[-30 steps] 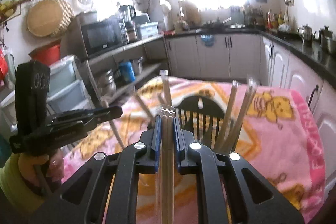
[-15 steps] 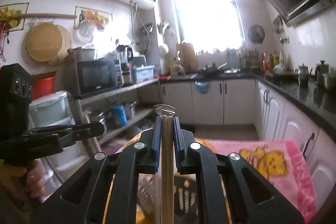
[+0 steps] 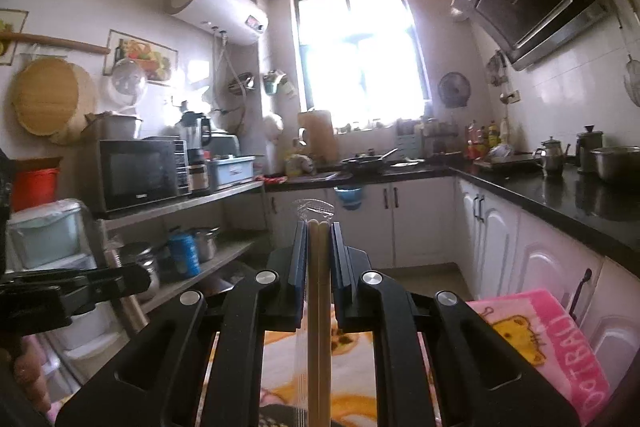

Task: Organize utensils
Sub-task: 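Lift the chopsticks with the left tool over the caddy while the right tool carries its pair, then lower the chopsticks into the caddy and open the left tool while the right tool releases its pair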

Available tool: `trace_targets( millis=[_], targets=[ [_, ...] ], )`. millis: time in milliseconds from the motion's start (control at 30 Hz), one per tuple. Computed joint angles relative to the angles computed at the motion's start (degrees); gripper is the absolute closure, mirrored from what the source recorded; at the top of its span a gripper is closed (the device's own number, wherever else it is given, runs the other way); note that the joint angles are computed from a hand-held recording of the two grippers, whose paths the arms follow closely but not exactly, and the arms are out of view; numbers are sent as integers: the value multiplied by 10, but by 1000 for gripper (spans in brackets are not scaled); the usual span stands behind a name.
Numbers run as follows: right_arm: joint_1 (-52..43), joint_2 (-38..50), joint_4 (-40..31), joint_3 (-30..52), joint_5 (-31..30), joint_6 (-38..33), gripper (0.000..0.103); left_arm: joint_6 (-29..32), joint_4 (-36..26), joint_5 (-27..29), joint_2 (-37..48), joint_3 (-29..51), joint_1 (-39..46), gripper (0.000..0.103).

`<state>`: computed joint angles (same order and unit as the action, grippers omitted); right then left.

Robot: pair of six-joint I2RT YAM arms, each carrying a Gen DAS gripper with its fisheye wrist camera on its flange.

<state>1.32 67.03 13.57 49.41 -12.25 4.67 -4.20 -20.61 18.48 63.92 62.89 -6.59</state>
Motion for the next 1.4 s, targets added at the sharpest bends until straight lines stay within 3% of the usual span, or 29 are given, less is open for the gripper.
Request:
trace_targets(
  millis=[367, 600, 1033, 1267, 1400],
  targets=[
    [38, 14, 104, -93, 125, -22, 92, 20, 46, -28, 15, -66, -34, 99],
    [15, 19, 95, -116, 106, 13, 92, 24, 57, -29, 25, -86, -38, 99],
    [-13, -55, -33, -134, 23, 1, 91, 18, 40, -19, 9, -106, -31, 95],
    [-13, -112, -118, -137, 15, -13, 74, 15, 26, -8, -11, -119, -15, 86],
    [-21, -139, -160, -138, 6, -17, 70, 12, 17, -1, -28, -128, -6, 80]
  ],
)
